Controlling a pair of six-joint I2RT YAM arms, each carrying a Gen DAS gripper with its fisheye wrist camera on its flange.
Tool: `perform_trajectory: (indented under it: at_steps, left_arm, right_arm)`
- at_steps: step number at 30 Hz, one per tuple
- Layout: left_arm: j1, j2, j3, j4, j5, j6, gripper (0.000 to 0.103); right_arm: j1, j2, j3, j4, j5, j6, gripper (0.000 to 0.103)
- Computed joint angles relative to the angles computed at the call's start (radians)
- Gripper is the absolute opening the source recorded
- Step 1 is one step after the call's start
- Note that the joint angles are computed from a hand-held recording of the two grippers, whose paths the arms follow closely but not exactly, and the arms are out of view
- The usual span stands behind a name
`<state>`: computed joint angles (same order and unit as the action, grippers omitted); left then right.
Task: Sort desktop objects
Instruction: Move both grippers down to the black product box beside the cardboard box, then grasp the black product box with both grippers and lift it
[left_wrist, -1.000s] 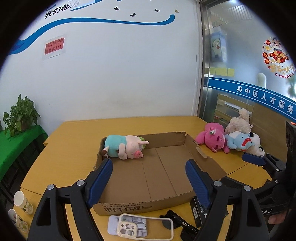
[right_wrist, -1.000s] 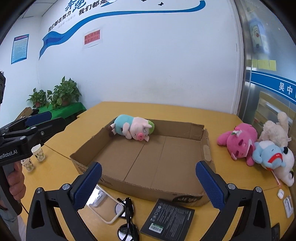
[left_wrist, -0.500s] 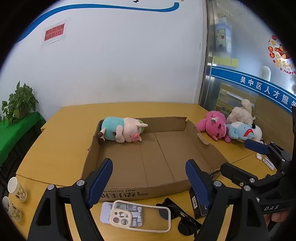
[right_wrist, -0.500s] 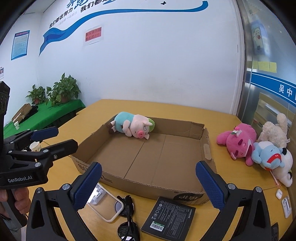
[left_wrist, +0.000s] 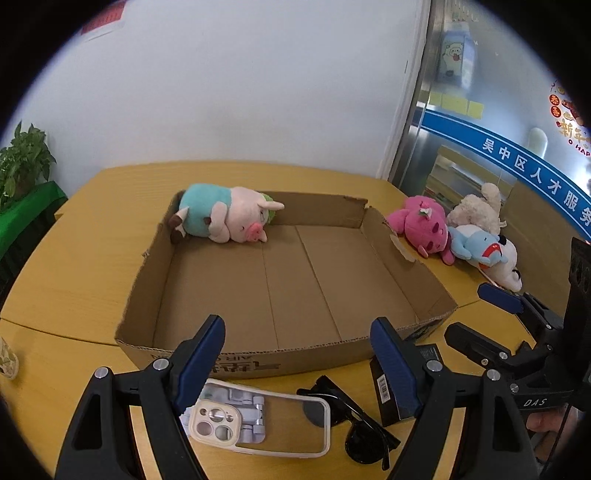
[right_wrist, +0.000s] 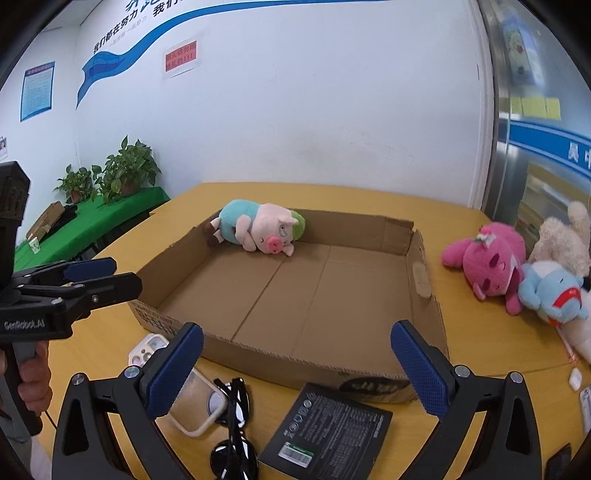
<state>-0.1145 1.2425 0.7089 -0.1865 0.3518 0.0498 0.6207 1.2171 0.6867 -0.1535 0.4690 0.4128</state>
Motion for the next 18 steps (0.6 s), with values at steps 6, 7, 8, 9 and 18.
perform_trajectory:
  at_steps: [6, 7, 8, 9, 18]
  left_arm:
    - [-0.047, 0.173, 0.071, -0.068, 0.127, -0.016, 0.081]
    - [-0.063, 0.2, 0.078, -0.072, 0.144, -0.017, 0.081]
    - [-0.083, 0.229, 0.085, -0.076, 0.156, -0.012, 0.081]
    - [-0.101, 0.258, 0.095, -0.082, 0.163, -0.003, 0.081]
    - [-0.286, 0.594, 0.235, -0.116, 0.188, 0.015, 0.08]
  right_arm:
    - [-0.155, -0.138, -0.206, 0.016, -0.19, -0.014, 0.103]
    - [-0.196, -0.17, -0.251, 0.018, -0.239, -0.019, 0.103]
    - [-0.226, -0.196, -0.288, 0.022, -0.278, -0.021, 0.103]
    - [-0.258, -0.224, -0.324, 0.027, -0.324, -0.027, 0.103]
    - [-0.304, -0.15, -0.446, 0.122, -0.504, -0.079, 0.103]
